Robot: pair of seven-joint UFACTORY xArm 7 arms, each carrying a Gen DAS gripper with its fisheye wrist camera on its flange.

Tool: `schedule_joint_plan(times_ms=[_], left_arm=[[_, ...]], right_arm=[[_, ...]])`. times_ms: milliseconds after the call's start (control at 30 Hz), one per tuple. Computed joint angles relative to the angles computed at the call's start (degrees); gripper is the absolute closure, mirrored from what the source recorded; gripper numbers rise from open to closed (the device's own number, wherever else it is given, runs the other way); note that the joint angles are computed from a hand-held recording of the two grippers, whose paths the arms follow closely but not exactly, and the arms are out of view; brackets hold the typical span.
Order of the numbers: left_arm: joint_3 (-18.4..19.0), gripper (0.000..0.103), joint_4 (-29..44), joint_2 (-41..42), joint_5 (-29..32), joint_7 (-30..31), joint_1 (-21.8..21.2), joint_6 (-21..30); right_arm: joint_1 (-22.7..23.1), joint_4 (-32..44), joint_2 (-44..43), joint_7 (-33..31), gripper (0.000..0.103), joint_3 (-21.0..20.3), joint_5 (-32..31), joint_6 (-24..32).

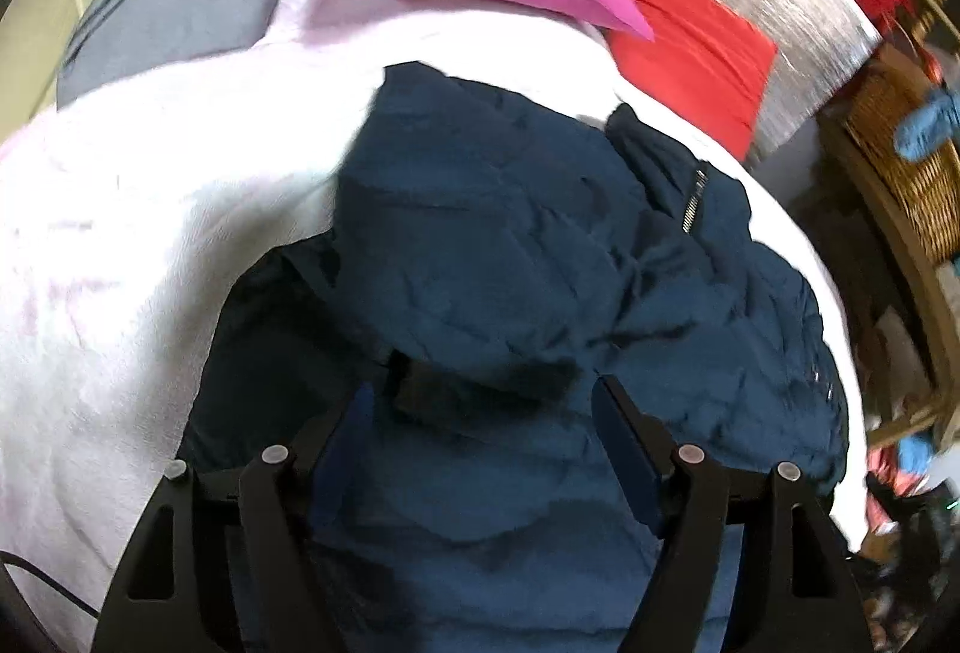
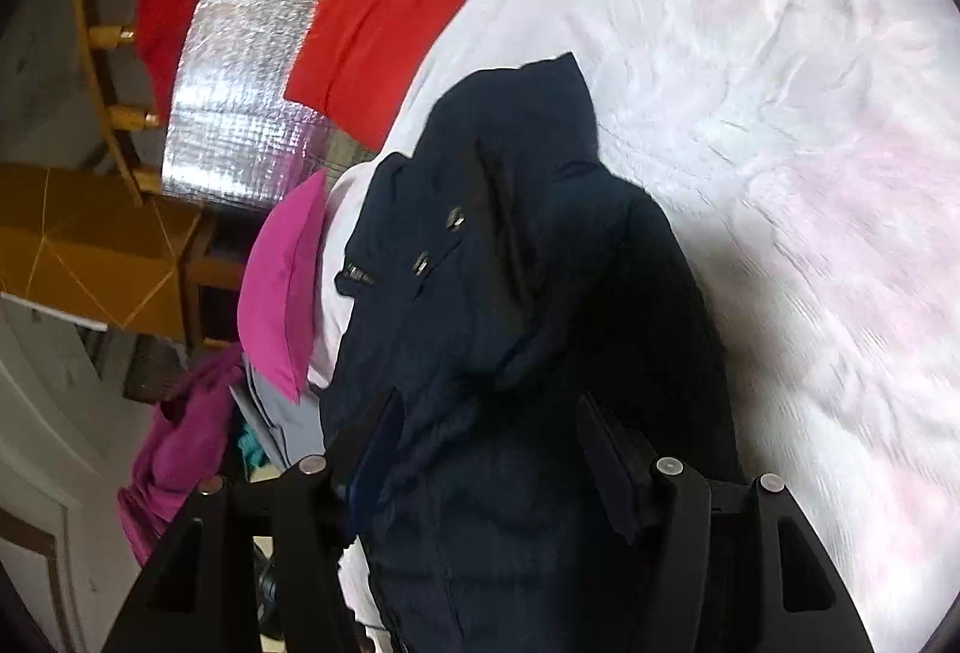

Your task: Fold large clothes

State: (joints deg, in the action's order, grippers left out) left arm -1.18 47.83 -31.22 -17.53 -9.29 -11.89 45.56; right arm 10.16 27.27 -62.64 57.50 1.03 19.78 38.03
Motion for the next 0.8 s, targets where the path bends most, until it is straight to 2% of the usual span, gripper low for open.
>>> schedule_joint_plan(times_ms=[133,300,333,400,467,500,533,567,700,800], left_arm=[[2.22,0.025,0.90,2.38,-3.43,0.83,-0.56,1.13],[4.97,0.024,0.61,3.45,-10.62,2.77,-1.09,0.41],[5.22,0.024,0.51,3.62,-11.81,2.87,-0.95,0.34],[5.92,0.024,0.01,3.93,-14.99,3.60,-0.96,-0.85],[5.84,0.025,0.19,4.57,-16.57,4.41,-0.93,-1.88],[6.27,0.032,0.00,4.85,-18.24,5.11,-1.08,-2.86],[6.60,0.051,0.20,5.29,-19.32,5.60,-1.07,-3.10],[7.02,0.063,0.39,5.88,-20.60,6.18,-1.12,-3.22],[6.28,0.070,0.10,6.29,-21.55,7.79,-0.36,-3.68],[5.94,0.081,-0.31,5.69,-21.39,8.71,-0.15,-3.75]], right_arm=[[1.25,0.72,5.37,-0.91,0.034,-2.33,1.80,-0.77],[-2.24,0.76,7.59,0.31,0.033,-0.11,0.40,-5.87],[-2.20,0.56,8.49,1.28,0.036,-0.02,0.88,-6.71],[-3.46,1.44,9.56,3.27,0.059,1.33,-0.47,-5.41],[-4.12,2.10,10.02,3.67,0.067,2.01,-2.18,-5.14],[-4.41,2.67,10.21,3.75,0.069,2.35,-3.16,-4.70],[-4.95,3.30,10.29,3.80,0.071,2.89,-4.43,-4.11],[-5.36,3.66,10.37,4.03,0.073,3.43,-5.39,-3.94],[-6.81,5.29,10.71,3.53,0.075,4.60,-9.74,-1.17],[-6.83,5.39,10.76,4.03,0.076,4.65,-10.42,-0.58]])
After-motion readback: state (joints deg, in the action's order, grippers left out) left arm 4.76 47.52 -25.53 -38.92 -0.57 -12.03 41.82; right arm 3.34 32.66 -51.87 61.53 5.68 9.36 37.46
